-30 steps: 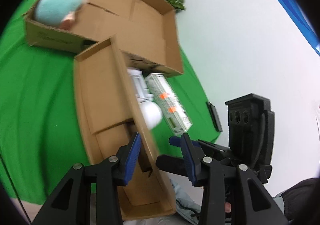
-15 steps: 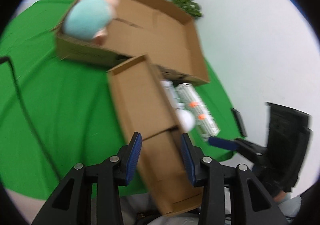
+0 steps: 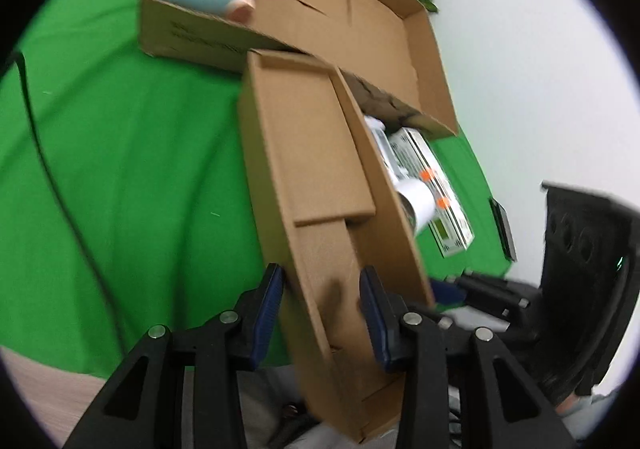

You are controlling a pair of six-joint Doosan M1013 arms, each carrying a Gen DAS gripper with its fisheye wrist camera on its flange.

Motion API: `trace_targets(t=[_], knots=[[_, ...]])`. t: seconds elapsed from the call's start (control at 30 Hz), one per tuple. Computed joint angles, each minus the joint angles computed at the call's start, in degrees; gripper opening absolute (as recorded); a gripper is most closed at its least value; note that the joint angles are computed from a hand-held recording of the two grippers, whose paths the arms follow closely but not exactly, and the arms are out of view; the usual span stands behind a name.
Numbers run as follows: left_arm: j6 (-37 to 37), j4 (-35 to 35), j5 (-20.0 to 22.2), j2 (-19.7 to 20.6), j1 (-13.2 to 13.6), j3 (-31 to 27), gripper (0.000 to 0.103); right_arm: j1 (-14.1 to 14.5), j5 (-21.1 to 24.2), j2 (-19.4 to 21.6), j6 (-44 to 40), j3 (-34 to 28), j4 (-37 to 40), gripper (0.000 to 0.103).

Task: Organize objects
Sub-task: 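Turn the cardboard insert upright and carry it over the box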

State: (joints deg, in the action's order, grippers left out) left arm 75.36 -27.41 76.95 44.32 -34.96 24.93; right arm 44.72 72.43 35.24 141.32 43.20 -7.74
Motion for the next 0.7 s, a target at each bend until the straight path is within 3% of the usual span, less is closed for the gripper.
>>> trace_targets(t=[0.1,0.13,0.17,0.23,0.4,0.5,0.6,0.67,0.7], knots=[[0.72,-0.18,-2.08,-1.93,0.72,2.56,0.038,0.28,-1.46,0.8,-0.34,-1.17,0.18,0.036],[0.61,0.67,-2.04,-2.31,0.72,2.99,0.038,0.69,-1.18,1.09,0.2,-1.91,-1.78,0.049],[0.1,1.85,-1.49,-2.15,0.57,2.57,0.038,1.04,-0.62,1.29,0.75,-2.43,-3.77,0.07],[-1.75,4.99,-0.23,-1.9,0.22,2.11,0.038,1.65,0.07,1.16,2.78,-2.64,-7.84,0.084],[-1.46,8.15,0.9,-1.83,-0.53,2.36,0.038,1.64,4.88,2.44,4.24,-5.22,-9.47,0.084],[-1.54,10.78,3.96,-0.14,-1.24,-0.72,0.029,1.59,7.32,3.29,5.44,-6.19,-8.61,0.078],[-1.97,12.43,5.36,0.57,-1.66,-1.79,0.017,1.72,9.65,4.51,5.87,-7.66,-9.16,0.063],[-1.33,13.56,4.36,-0.19,-1.92,-0.26,0.016,1.71,10.04,4.82,6.39,-7.75,-8.83,0.047],[-1.01,14.45,4.29,-0.37,-2.12,-0.02,0.016,1.68,9.32,4.61,6.72,-7.16,-8.55,0.045]])
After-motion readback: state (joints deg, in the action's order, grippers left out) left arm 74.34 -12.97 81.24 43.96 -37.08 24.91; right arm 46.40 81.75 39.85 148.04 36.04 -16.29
